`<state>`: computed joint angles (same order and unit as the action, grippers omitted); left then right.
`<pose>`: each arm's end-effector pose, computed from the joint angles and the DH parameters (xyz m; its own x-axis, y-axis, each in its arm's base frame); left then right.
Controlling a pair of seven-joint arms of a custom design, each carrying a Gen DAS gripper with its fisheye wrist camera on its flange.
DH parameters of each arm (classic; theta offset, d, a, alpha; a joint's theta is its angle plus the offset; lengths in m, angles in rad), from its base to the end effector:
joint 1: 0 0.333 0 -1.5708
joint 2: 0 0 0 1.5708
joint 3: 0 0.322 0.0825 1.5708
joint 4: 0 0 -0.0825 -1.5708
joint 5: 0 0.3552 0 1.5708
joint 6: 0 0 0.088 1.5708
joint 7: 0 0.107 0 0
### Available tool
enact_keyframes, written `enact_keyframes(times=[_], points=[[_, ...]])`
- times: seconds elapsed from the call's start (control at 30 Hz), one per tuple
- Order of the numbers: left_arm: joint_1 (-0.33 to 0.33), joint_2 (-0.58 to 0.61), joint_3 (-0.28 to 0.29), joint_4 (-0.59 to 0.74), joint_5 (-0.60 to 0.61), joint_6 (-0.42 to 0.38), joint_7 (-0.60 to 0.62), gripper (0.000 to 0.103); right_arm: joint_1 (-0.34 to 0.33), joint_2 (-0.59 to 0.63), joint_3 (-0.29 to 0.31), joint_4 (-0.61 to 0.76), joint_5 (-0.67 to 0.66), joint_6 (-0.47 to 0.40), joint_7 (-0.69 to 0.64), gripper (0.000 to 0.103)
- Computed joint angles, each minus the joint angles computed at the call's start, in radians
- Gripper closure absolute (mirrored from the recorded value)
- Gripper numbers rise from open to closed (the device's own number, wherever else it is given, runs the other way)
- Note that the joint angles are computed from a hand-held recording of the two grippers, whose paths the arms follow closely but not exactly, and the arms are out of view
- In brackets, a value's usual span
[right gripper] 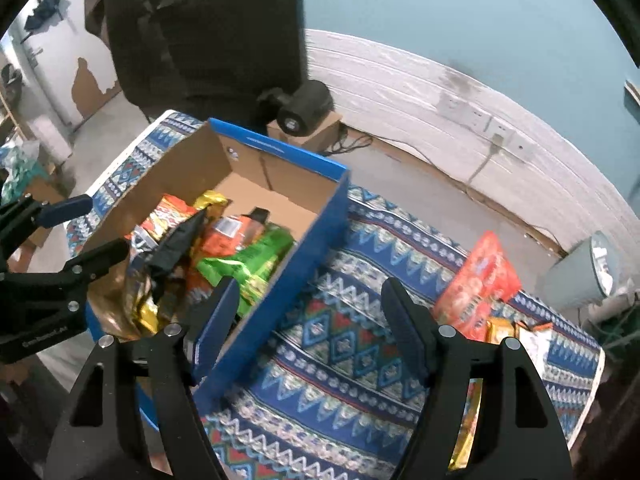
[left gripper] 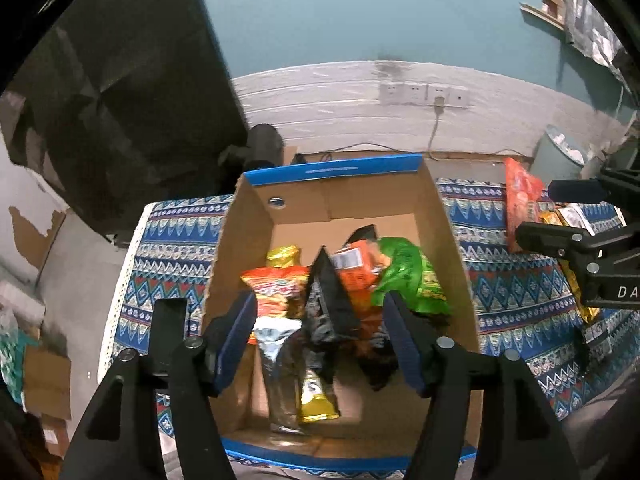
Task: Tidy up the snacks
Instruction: 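Lower both packs into the box and open both grippers, then move both open grippers back toward the remaining snacks on the table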
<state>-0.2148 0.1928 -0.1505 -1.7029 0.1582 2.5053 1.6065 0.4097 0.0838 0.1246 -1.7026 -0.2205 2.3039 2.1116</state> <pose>0.5989 -0.2214 0.5619 -0.4239 -0.8946 -0.1412 -0.7086 0.4247 -0.5635 0.5229 0.3006 0.6029 0.1146 -0.9907 -0.0731 -0.8538 -0.0606 -0.5171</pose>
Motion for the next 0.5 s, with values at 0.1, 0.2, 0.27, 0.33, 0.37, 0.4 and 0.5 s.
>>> enact_keyframes(times=[0.1, 0.2, 0.27, 0.33, 0.37, 0.4, 0.5], points=[[-0.013, -0.003, -0.005, 0.003, 0.016, 0.001, -0.009, 0.027, -0.009, -0.038, -0.005, -0.046, 0.002, 0.005, 0.006, 0.027], [-0.017, -0.001, -0.020, 0.016, -0.023, -0.012, 0.013, 0.025, -0.019, -0.080, -0.008, -0.098, -0.002, 0.015, 0.021, 0.026], [-0.028, 0.005, -0.024, 0.031, -0.021, -0.024, 0.014, 0.025, -0.028, -0.111, -0.011, -0.136, -0.002, 0.018, 0.032, 0.026], [-0.041, 0.011, -0.031, 0.042, -0.020, -0.031, 0.018, 0.022, -0.036, -0.137, -0.012, -0.167, -0.002, 0.021, 0.040, 0.026], [-0.047, 0.012, -0.033, 0.046, -0.022, -0.034, 0.021, 0.021, -0.041, -0.152, -0.013, -0.185, -0.003, 0.022, 0.044, 0.026], [-0.054, 0.015, -0.038, 0.052, -0.027, -0.040, 0.026, 0.021, -0.045, -0.165, -0.014, -0.199, -0.005, 0.023, 0.049, 0.026], [-0.074, 0.022, -0.045, 0.069, -0.026, -0.061, 0.032, 0.021, -0.060, -0.215, -0.018, -0.255, -0.010, 0.026, 0.065, 0.026]])
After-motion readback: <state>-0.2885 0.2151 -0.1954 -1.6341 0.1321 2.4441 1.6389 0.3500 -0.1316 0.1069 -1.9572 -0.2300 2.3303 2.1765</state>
